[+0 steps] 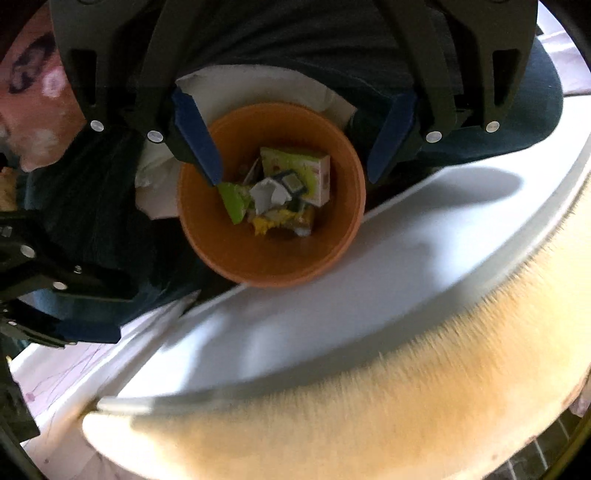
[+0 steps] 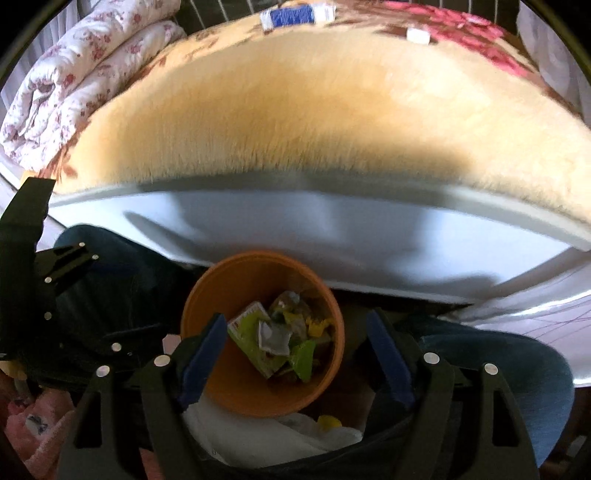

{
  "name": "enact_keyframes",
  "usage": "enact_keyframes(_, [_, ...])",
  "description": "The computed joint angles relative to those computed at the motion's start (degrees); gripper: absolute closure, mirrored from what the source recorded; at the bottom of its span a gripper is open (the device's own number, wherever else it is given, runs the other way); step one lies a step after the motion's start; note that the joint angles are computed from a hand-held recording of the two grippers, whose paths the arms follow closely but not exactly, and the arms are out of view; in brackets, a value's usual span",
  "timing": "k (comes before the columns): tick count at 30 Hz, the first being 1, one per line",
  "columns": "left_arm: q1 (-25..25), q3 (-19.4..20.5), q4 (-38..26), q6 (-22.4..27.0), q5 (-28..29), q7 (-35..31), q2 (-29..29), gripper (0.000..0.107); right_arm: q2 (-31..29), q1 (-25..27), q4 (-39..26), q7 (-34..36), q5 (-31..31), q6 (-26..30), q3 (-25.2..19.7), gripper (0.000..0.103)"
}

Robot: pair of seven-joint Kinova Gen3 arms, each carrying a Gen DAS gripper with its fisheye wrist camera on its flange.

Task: Collect trash
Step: 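Grasp the white bottle cap with the right gripper while the left grasps the blue nasal-spray box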

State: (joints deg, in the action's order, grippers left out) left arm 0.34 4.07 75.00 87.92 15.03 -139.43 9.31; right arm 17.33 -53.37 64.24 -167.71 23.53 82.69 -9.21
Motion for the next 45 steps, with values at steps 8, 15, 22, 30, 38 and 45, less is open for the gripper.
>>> enact_keyframes(8, [-3.69,-0.95,-5.51,-0.07,9.33,-2.12,-1.31,0.028,-1.22,-2.12,-5.31,1.55,9.85,5.43,1.67,0.023])
enact_keyframes(15, [-3.97,-0.39,-11.54,-5.90,12.52,1.89,0.67,0.018,-1.16,2.12,-7.76,6.52,16.50,4.81,4.23,0.020])
enact_keyframes(22, [-1.20,1.62,-23.22,-6.25,8.41,10.35,7.49,0.018,2.86,11.10,-12.34,14.64,14.66,2.39,7.82,0.020])
enact_keyframes(30, [0.55,3.23,-33.14,-3.73,4.83,15.08,13.69,0.018,11.00,20.37,-23.26,24.30,5.68,3.02,11.50,0.020])
enact_keyframes(38, [2.34,3.90,-46.10,1.24,2.30,19.59,21.10,0.018,18.85,25.24,-35.10,30.79,-1.65,8.55,13.99,0.043])
enact_keyframes(45, [3.42,4.19,-53.95,4.68,1.15,21.60,25.26,0.018,18.19,24.61,-33.40,30.39,-2.39,7.13,15.20,0.071])
